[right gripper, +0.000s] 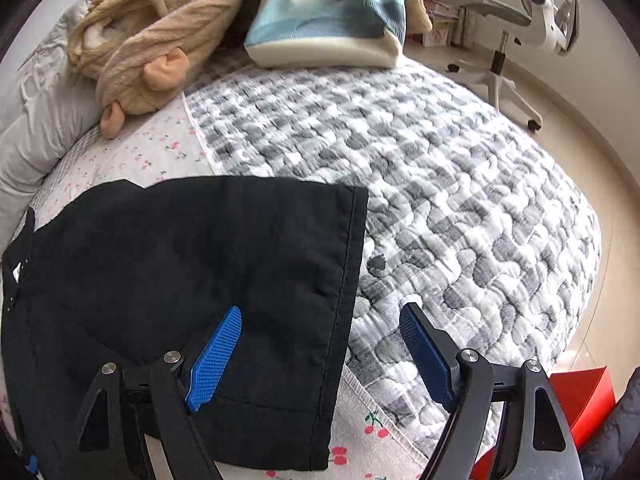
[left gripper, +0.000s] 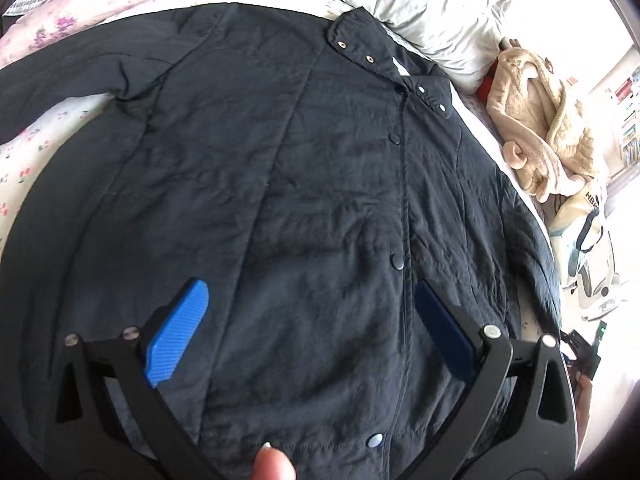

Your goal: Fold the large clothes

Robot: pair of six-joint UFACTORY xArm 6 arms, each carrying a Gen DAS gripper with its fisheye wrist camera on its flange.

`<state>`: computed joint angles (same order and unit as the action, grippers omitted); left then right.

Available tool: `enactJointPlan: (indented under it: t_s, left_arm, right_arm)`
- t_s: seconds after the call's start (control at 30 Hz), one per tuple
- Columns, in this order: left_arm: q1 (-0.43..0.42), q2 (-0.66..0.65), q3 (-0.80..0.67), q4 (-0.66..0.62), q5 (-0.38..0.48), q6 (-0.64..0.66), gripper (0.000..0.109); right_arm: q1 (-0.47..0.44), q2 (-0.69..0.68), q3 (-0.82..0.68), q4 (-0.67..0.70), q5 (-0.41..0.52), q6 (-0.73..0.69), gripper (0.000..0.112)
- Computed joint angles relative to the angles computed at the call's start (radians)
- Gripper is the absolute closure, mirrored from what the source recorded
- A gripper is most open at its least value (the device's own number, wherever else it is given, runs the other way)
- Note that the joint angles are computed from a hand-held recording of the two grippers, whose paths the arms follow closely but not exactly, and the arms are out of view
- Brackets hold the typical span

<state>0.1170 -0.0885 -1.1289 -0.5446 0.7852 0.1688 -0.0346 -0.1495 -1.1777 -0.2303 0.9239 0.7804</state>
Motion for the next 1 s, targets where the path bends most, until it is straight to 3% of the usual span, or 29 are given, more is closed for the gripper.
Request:
enactJointPlan:
  t_s: [0.03, 0.07, 0.1, 0.13, 0.33, 0.4, 0.53, 0.6, 0.67, 0.7, 0.73, 0.87, 0.9, 1.0]
  left_arm:
    - [-0.004, 0.008, -0.004, -0.005, 0.0, 0.005, 0.006]
    - [-0.006, 0.008, -0.001, -0.009, -0.002, 0.008, 0.006]
    - [-0.009, 0.017, -0.007, -0.013, -0.001, 0.012, 0.006]
    - [-0.01, 0.023, -0.011, -0.007, 0.0, 0.009, 0.006]
    - [-0.037, 0.046, -0.03, 0.038, -0.051, 0.01, 0.006]
    - [-0.045, 0.049, -0.034, 0.048, -0.062, 0.022, 0.006]
    - [-0.046, 0.057, -0.046, 0.057, -0.054, 0.036, 0.006]
    - [-0.044, 0.062, -0.053, 0.071, -0.049, 0.041, 0.006]
    - [-0.045, 0.06, -0.052, 0.1, -0.069, 0.036, 0.006]
    - [-0.048, 0.059, -0.049, 0.12, -0.086, 0.033, 0.006]
    - [-0.049, 0.058, -0.048, 0.13, -0.094, 0.033, 0.006]
    - [-0.057, 0.066, -0.05, 0.176, -0.116, 0.017, 0.006]
    - [-0.057, 0.069, -0.054, 0.179, -0.108, 0.011, 0.006]
    - [-0.056, 0.062, -0.042, 0.181, -0.1, 0.023, 0.006]
  right_arm:
    - [-0.005, 0.008, 0.006, 0.01, -0.023, 0.002, 0.032]
    - [-0.003, 0.012, 0.013, -0.017, -0.059, 0.03, 0.041]
    - [0.004, 0.01, 0.017, -0.043, -0.077, 0.047, 0.081]
    - [0.018, 0.024, -0.011, -0.093, -0.067, 0.07, 0.097]
    - [0.111, 0.122, -0.258, -0.527, 0.091, 0.136, 0.103]
    - [0.098, 0.186, -0.355, -0.601, 0.119, 0.115, 0.103]
    - [0.054, 0.385, -0.541, -0.564, 0.267, 0.032, 0.102]
    - [0.039, 0.426, -0.564, -0.511, 0.339, 0.057, 0.093]
    - [0.022, 0.356, -0.467, -0.481, 0.251, 0.166, 0.07]
    - [0.029, 0.321, -0.426, -0.501, 0.23, 0.216, 0.052]
    - [0.048, 0.313, -0.427, -0.541, 0.227, 0.25, 0.046]
    - [0.145, 0.352, -0.519, -0.595, 0.134, 0.201, 0.036]
    - [0.171, 0.374, -0.55, -0.575, 0.105, 0.173, 0.031]
    - [0.223, 0.488, -0.676, -0.435, 0.03, 0.058, 0.029]
